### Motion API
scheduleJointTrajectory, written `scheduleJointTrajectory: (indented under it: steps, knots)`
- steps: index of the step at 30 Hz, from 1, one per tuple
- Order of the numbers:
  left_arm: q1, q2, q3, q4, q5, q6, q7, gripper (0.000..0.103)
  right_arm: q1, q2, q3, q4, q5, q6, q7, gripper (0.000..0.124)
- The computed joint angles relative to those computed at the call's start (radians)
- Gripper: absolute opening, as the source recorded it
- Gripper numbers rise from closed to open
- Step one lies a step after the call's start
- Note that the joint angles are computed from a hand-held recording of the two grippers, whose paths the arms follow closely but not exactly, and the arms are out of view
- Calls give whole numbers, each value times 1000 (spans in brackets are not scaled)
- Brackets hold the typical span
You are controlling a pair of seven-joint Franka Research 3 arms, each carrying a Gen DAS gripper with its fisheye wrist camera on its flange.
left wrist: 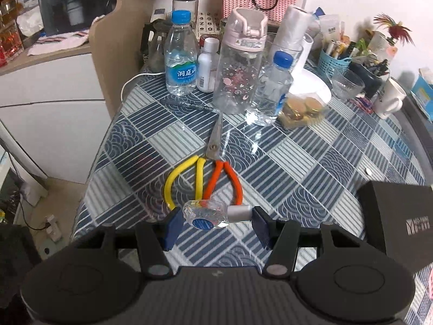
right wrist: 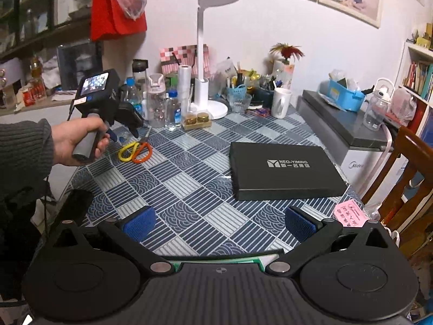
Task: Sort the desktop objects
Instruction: 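Lift the small bottle and carry it over the mooncake box with the left tool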
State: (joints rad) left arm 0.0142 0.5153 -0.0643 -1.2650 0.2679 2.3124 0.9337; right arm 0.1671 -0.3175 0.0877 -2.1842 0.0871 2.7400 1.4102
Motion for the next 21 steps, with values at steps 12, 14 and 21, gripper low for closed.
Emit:
scheduleJointTrajectory:
  steps: [12, 14, 21]
  knots:
    - [-45, -203, -9, -231, 86, 27, -64, 66, 26, -155, -36, -112, 91, -11, -106, 103]
    - [-55, -228, -13, -259, 103, 23, -77, 66, 27, -173, -41, -123, 105, -18, -122, 103]
    - [-82, -305, -33, -336, 149, 0, -119, 66, 33, -233, -65, -151, 147, -42, -192, 103]
